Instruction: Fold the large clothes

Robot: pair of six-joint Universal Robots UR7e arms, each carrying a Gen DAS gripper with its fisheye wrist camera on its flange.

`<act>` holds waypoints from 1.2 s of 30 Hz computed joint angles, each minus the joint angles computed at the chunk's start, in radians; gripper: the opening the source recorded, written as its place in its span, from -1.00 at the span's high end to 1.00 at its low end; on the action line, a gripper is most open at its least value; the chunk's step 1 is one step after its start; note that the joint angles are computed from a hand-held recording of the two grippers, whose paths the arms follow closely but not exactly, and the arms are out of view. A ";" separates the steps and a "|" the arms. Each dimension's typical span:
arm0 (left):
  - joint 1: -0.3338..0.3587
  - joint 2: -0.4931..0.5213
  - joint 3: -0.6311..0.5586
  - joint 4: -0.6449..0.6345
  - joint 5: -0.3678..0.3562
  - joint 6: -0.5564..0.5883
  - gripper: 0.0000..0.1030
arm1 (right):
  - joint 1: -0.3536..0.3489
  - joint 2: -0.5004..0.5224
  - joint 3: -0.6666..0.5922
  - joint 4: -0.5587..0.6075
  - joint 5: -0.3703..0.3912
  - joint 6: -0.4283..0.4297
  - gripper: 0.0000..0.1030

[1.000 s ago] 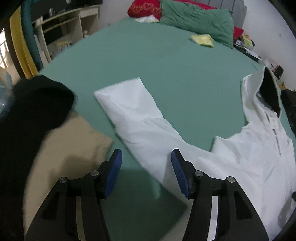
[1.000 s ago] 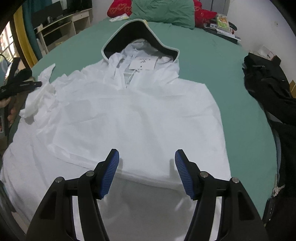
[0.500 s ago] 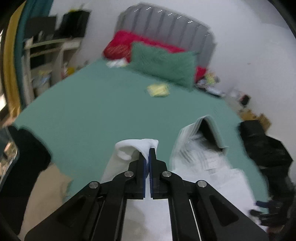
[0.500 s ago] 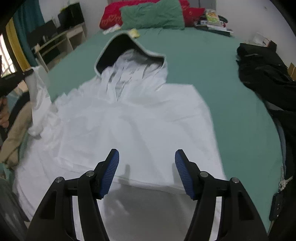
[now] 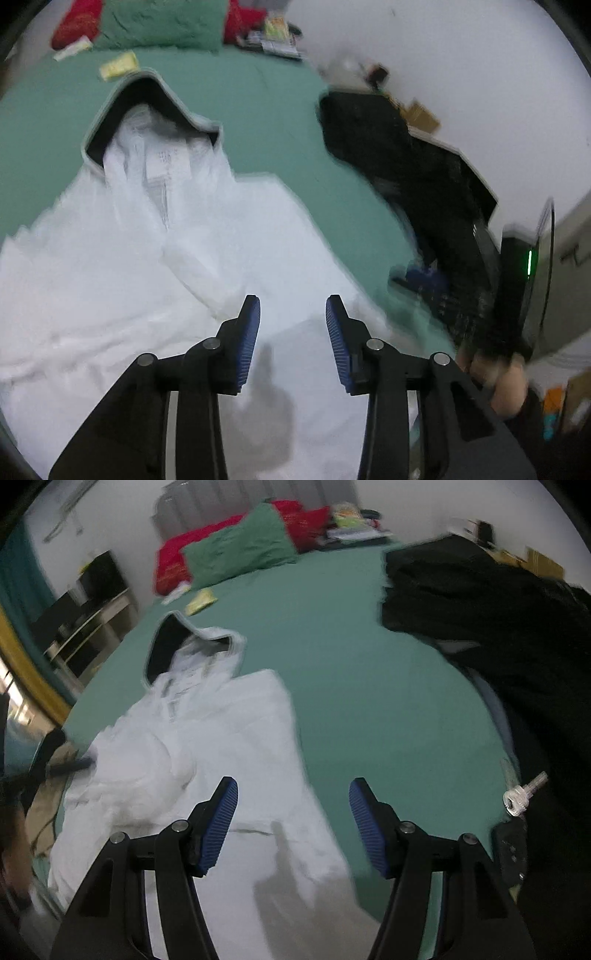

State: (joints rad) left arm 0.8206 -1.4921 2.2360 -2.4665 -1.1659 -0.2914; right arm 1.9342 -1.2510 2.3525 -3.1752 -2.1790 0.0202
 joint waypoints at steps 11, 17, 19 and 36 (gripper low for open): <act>0.140 -0.337 0.070 0.107 0.330 0.140 0.23 | 0.051 0.220 -0.099 -0.024 0.083 -0.084 -0.23; 0.309 -0.292 0.034 0.010 0.167 0.188 0.23 | 0.113 0.461 -0.349 0.096 0.072 -0.168 -0.21; 0.341 -0.265 0.029 0.006 0.136 0.214 0.23 | 0.110 0.525 -0.427 0.151 0.056 -0.182 -0.15; 0.309 -0.315 0.083 0.135 0.156 0.154 0.23 | -0.004 0.128 -0.024 0.045 0.017 -0.132 0.94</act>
State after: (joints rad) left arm 1.1298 -1.8071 2.3191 -2.3316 -1.0096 -0.1374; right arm 1.9306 -1.1226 2.3282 -3.1300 -2.1616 -0.1120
